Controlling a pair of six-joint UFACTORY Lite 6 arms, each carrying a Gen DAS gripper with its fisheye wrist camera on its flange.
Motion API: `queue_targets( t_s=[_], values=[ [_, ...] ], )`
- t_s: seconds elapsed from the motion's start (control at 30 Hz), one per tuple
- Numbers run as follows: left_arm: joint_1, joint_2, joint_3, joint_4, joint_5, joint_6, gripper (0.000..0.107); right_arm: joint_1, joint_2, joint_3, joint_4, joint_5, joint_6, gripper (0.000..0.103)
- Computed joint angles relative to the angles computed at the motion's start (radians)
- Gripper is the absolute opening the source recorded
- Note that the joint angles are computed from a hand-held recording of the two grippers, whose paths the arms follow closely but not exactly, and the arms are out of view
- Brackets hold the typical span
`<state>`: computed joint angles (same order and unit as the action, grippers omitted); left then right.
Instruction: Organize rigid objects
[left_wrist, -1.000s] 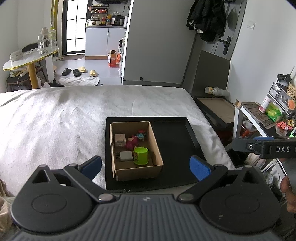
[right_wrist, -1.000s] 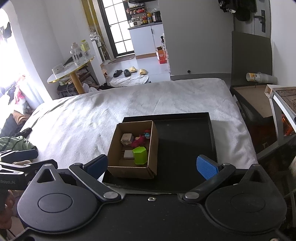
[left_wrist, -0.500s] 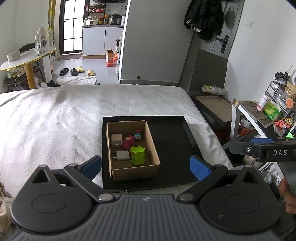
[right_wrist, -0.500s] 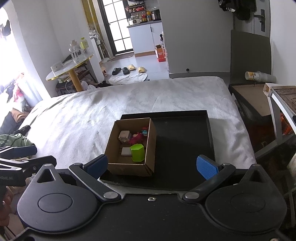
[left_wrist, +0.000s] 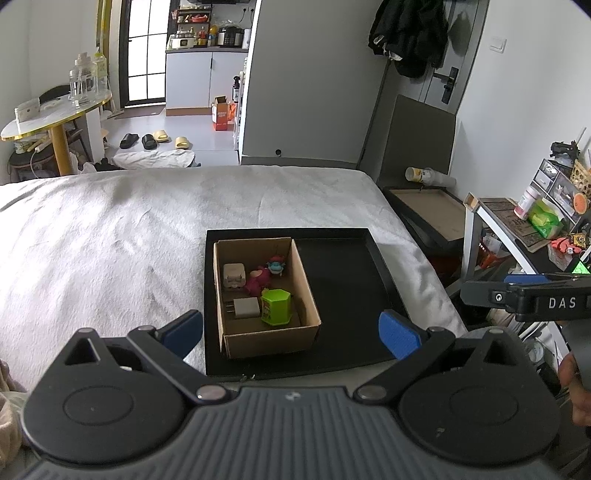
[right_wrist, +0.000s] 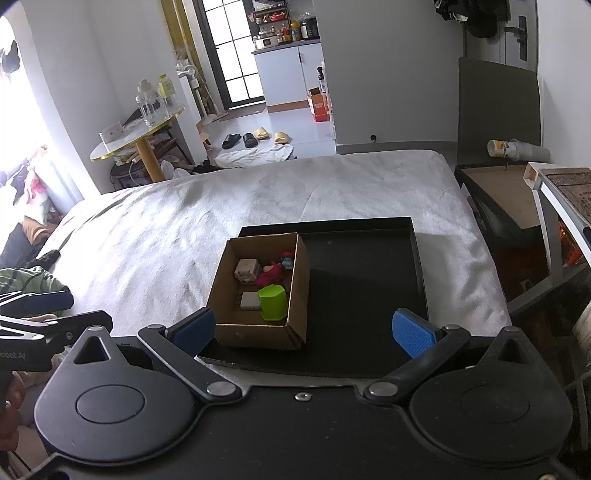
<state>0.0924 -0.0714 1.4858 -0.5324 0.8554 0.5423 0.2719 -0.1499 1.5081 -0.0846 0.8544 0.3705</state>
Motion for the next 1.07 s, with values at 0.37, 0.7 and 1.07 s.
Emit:
queue_targets(
  t_s=[0.37,0.7,1.07],
  values=[
    [0.001,0.003,0.009,0.005,0.007,-0.007,0.101,-0.003,0.0,0.0,0.002,-0.001,-0.001,0.103],
    [-0.002,0.003,0.015,0.009,0.008,-0.011,0.101,0.014,0.005,-0.006,-0.017,-0.007,0.035,0.103],
    [0.014,-0.01,-0.01,-0.041,0.001,0.038,0.101,0.018,0.013,-0.017,-0.038,-0.017,0.078,0.103]
  ],
)
